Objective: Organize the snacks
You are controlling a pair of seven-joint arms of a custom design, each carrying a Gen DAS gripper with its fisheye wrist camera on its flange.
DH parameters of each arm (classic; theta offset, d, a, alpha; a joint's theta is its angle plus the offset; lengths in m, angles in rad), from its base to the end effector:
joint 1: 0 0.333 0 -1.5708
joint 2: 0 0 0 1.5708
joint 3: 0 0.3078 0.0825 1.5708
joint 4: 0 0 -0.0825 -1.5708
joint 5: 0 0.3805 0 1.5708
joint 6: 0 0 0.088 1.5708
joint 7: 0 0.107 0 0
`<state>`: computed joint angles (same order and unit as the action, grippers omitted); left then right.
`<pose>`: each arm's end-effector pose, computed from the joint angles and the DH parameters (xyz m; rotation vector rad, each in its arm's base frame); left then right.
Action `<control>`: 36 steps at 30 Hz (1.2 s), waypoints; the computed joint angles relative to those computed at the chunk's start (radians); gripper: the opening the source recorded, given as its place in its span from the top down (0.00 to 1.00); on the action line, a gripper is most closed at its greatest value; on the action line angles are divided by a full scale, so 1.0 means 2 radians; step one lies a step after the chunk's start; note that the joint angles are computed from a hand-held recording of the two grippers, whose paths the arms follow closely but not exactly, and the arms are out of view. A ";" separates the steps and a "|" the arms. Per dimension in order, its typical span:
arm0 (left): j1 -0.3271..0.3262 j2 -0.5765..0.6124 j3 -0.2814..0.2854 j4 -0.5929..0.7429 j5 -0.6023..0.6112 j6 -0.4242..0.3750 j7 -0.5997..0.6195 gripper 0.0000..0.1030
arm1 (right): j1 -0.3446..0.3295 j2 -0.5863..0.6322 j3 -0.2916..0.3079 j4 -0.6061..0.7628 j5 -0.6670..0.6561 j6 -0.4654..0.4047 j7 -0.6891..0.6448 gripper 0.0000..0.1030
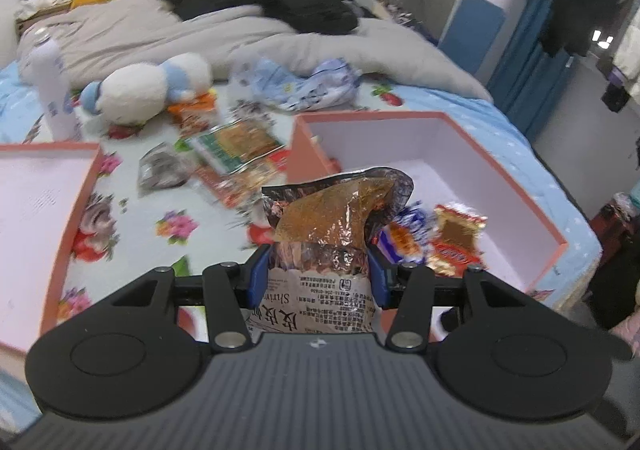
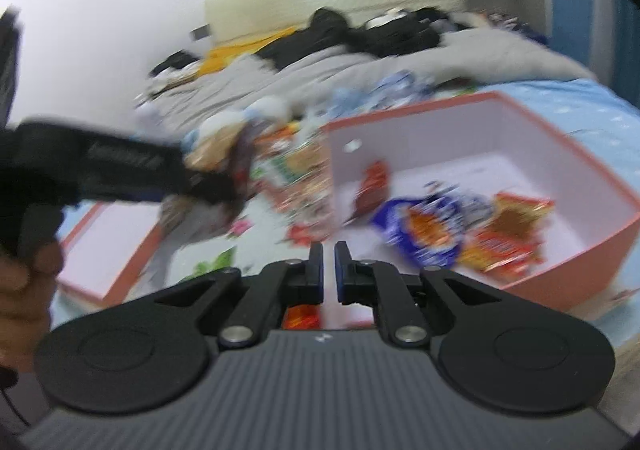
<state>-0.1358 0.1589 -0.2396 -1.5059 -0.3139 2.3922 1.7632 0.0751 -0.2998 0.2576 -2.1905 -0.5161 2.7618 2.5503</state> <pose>0.6109 -0.2286 0.6521 -1.5015 2.2682 -1.0948 0.4751 0.2012 0.5962 -1.4287 1.7949 -0.6928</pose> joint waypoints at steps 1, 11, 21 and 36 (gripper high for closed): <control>0.002 -0.003 0.002 -0.007 0.003 0.000 -0.003 0.46 | 0.006 0.008 0.001 0.003 0.004 0.003 -0.007 0.87; 0.023 -0.032 0.027 -0.089 0.018 0.008 -0.022 0.46 | 0.045 0.091 0.009 0.045 -0.074 -0.038 0.046 0.61; 0.034 -0.031 0.032 -0.114 0.021 0.008 -0.032 0.46 | 0.107 0.143 -0.029 0.095 -0.156 -0.140 0.073 0.61; 0.036 -0.030 0.030 -0.120 0.019 0.009 -0.029 0.46 | 0.158 0.185 -0.078 0.141 -0.142 -0.195 0.062 0.50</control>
<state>-0.0646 0.0997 -0.1790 -1.7456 -0.2755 2.4105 1.7054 0.3910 0.0698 0.1007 -1.9093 -0.8005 2.3727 2.6740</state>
